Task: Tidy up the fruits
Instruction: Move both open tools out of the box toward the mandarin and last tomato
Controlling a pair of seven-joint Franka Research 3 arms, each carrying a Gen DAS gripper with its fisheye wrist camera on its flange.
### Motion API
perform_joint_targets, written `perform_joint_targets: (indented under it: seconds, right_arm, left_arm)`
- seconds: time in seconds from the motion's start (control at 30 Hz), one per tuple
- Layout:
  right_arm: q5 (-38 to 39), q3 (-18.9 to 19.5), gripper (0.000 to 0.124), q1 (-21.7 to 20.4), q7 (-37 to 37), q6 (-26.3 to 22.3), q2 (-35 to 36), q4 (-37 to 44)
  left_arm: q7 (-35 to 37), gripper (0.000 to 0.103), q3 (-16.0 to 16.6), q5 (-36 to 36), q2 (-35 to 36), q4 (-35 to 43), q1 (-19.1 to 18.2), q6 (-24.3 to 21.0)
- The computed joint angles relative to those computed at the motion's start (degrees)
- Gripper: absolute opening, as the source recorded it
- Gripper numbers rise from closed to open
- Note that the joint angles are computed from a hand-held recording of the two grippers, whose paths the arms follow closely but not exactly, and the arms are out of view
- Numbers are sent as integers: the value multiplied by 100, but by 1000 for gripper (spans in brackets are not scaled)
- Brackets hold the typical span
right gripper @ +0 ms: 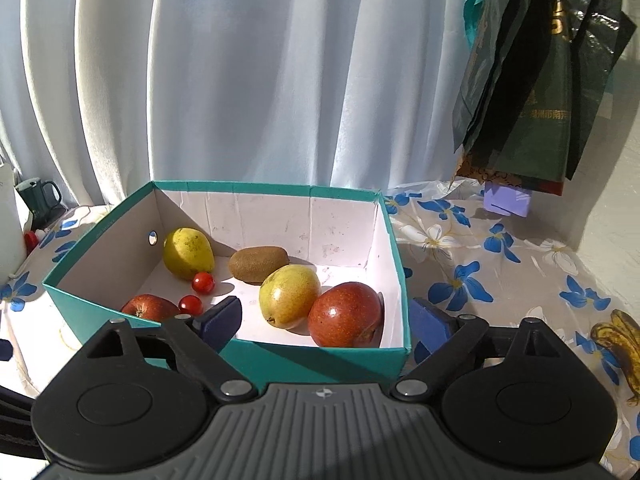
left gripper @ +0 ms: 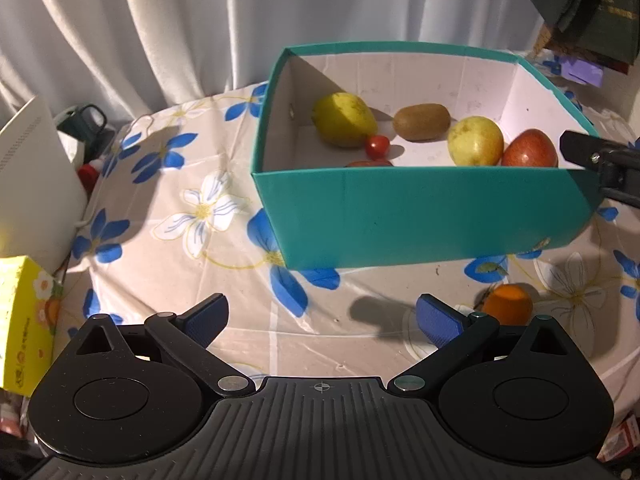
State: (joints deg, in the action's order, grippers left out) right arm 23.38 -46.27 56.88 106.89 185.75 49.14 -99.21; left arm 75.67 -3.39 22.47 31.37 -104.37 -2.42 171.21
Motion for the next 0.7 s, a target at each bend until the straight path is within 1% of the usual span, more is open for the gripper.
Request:
perform_joint_targets:
  seconds: [0.07,0.13,0.17,0.2,0.23,0.27,0.3,0.4,0.47,0.53,0.57,0.6,0.67,0.7]
  right_arm:
    - [128,-28,101,173,-60,415,-223,-448]
    - [336,-14,103,309,-188,758,-435,-838]
    - [483,-59,103,425,-230,901,-513,-1034]
    - [640,-113,103,542,-268,1005,-560,-1193]
    - [767,-129,103,612,-316,1071,-613,-1315]
    - [894,-132,103,671,-360,1114,-677,-1437]
    - [997,-115,103,694,-412,1136,-739,-1527]
    - [1219,-8,103,687,-601,1190,-921,-1721]
    - [1404,-11,103,746,-741,1208,-937,-1787]
    - [1504,80,103,695,-886,1232,-997,-1826]
    - [1547,140,103,653,-953,1245,-1032,-1845]
    - [1602,196,103,617,-1014,1268,-1064,-1865]
    - [1667,350,103,495,-1138,1291,-1146,-1892]
    - [1712,416,103,443,-1197,1297,-1175,-1902]
  left_arm:
    - [30,102,43,115,19,-125,-51,237]
    - [125,102,42,222,20,-328,-43,697]
    - [131,102,165,323,32,-451,-144,1043]
    - [150,102,295,392,53,-525,-263,1266]
    - [176,102,423,434,82,-570,-396,1411]
    - [225,102,474,454,97,-623,-462,1509]
    - [303,102,413,464,111,-666,-423,1573]
    - [569,102,-16,487,135,-826,-90,1716]
    - [672,102,-99,451,158,-879,-65,1745]
    - [777,102,-326,440,198,-922,115,1787]
    - [808,102,-366,421,218,-940,134,1813]
    - [826,102,-330,391,227,-958,83,1841]
    - [826,102,-119,289,229,-1000,-148,1927]
    - [838,102,-139,267,247,-995,-142,1929]
